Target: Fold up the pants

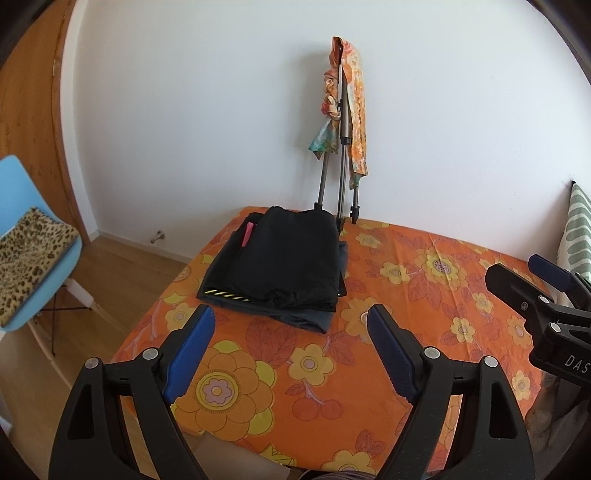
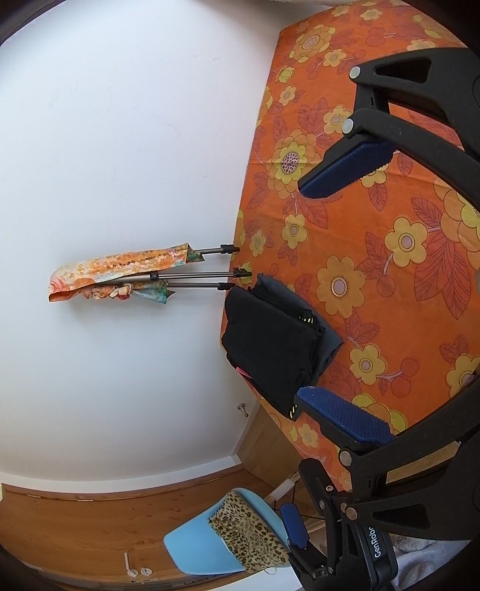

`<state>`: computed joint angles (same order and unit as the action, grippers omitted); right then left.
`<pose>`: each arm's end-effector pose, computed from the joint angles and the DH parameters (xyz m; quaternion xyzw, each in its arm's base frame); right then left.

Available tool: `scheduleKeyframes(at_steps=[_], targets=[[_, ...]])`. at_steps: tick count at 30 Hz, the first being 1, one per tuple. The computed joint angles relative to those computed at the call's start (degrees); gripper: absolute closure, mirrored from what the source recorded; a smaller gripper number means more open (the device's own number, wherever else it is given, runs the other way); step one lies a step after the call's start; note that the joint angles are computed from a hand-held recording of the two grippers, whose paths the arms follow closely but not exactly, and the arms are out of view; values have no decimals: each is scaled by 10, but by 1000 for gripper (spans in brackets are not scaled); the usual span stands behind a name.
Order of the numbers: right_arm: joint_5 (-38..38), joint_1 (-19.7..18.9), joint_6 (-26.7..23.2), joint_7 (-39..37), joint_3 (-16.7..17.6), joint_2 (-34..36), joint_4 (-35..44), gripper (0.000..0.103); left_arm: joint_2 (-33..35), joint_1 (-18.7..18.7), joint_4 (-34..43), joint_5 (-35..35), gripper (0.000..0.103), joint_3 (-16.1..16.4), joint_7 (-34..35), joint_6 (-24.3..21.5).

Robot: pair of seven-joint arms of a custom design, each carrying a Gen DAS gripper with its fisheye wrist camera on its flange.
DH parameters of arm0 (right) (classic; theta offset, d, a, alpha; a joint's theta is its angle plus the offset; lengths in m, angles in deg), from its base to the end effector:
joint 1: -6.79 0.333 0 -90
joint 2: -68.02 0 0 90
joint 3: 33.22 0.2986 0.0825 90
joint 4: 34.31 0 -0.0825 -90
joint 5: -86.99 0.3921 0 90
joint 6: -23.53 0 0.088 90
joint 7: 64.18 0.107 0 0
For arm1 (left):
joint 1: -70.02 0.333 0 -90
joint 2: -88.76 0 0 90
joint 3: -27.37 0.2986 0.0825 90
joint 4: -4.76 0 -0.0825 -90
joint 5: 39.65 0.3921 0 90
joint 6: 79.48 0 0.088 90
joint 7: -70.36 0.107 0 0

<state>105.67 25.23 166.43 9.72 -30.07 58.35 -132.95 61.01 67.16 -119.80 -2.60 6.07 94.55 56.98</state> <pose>0.5203 0.2075 0.7384 -0.7595 0.4502 -0.1962 0.4267 0.4269 -0.2200 0.6300 -0.7326 0.4987 -0.2881 0.3628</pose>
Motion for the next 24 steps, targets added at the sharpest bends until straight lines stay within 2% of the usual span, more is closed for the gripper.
scheduleKeyframes(at_steps=[24], targets=[[12,5,4,-9,-1,-13,-12,0,-16,6,-10,-4,18,-1,-11,-4]])
